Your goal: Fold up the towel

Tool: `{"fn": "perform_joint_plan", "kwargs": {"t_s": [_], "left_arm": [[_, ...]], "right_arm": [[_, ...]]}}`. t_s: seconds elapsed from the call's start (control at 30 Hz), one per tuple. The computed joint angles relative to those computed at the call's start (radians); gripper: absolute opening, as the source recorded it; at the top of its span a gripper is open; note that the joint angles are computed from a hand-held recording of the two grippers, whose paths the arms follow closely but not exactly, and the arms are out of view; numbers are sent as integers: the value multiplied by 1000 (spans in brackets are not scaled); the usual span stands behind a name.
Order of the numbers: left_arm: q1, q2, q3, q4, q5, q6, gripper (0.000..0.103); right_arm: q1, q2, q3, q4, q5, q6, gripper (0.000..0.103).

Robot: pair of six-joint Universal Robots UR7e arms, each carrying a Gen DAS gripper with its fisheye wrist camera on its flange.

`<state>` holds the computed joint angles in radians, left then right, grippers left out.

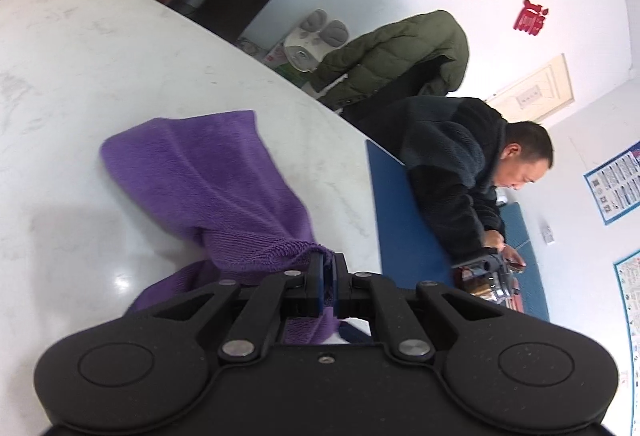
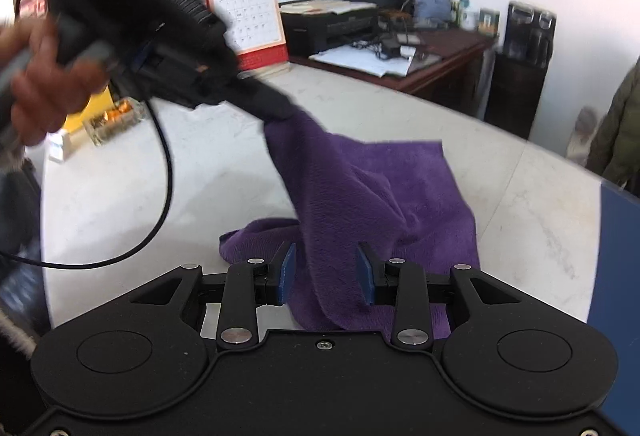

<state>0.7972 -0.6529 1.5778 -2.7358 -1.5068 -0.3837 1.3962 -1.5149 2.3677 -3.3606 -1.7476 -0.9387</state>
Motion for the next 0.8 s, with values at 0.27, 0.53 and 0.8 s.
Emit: {"fn": "perform_joint_plan", "kwargs": {"t_s": [0.27, 0.53, 0.8], "left_arm": [[0, 20, -67, 24, -63, 36, 4], [5, 8, -100, 11, -70, 73, 4], [15, 3, -86, 67, -25, 95, 4]], "right_arm": [[54, 248, -26, -355, -220, -25, 32], [35, 380, -82, -578, -326, 3, 32], [-17, 345, -108, -530, -316, 31, 12]]}}
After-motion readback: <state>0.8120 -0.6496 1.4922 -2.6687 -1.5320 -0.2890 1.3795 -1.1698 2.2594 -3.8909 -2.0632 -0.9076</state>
